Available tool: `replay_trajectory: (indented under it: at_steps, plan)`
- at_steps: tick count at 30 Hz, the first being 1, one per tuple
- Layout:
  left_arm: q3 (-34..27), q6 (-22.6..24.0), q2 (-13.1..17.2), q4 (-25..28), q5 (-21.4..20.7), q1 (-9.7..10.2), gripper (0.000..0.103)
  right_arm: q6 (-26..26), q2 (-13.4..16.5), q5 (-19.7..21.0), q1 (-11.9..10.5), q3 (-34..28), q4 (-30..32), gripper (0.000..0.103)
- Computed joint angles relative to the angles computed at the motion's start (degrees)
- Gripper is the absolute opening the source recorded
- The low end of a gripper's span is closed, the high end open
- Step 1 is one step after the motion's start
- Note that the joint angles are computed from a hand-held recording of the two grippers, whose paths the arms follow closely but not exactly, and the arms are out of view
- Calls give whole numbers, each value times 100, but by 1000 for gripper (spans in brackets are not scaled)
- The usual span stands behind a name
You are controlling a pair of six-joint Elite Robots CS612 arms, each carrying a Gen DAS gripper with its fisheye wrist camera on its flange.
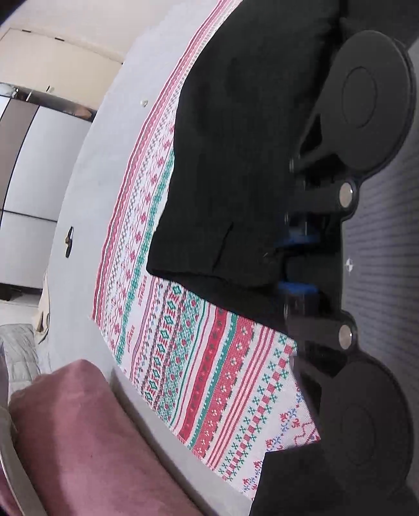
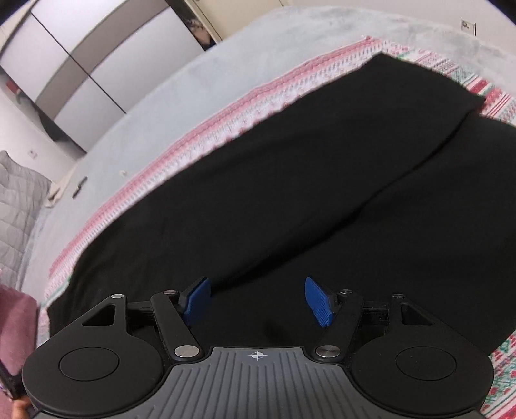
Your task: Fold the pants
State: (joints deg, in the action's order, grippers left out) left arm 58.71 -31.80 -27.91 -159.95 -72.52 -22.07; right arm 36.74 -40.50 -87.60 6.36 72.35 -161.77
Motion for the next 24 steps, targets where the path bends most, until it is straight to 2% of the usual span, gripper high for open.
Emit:
replay_trajectory:
  at_steps: [4,8,14,16,18,19,22,24]
  plan:
    - [77,168,-96,14,575,-107,38,-278,-69,-171,54,70,-259,66]
    - [165,172,-188,28,868,-129,38,-461,-155,-437,67,166,-329,66]
    - [-37,-30,-78,796,978,-109,39,-379,-166,-608,20,183,-125,66]
    - [-69,104,-66,896,1002,-125,44,-363,-170,-702,22,194,-89,66]
    - [-72,387,-60,969,1168,-157,63,-359,-148,-701,31,158,-6,66]
    - [-40,381,-76,930,1163,-148,66,-403,-136,-676,35,135,53,66]
    - [136,-221,-204,699,680,-16,69,-529,-105,-666,60,80,155,66]
    - [249,-291,-276,486,766,-29,71,-484,-114,-711,59,112,46,66]
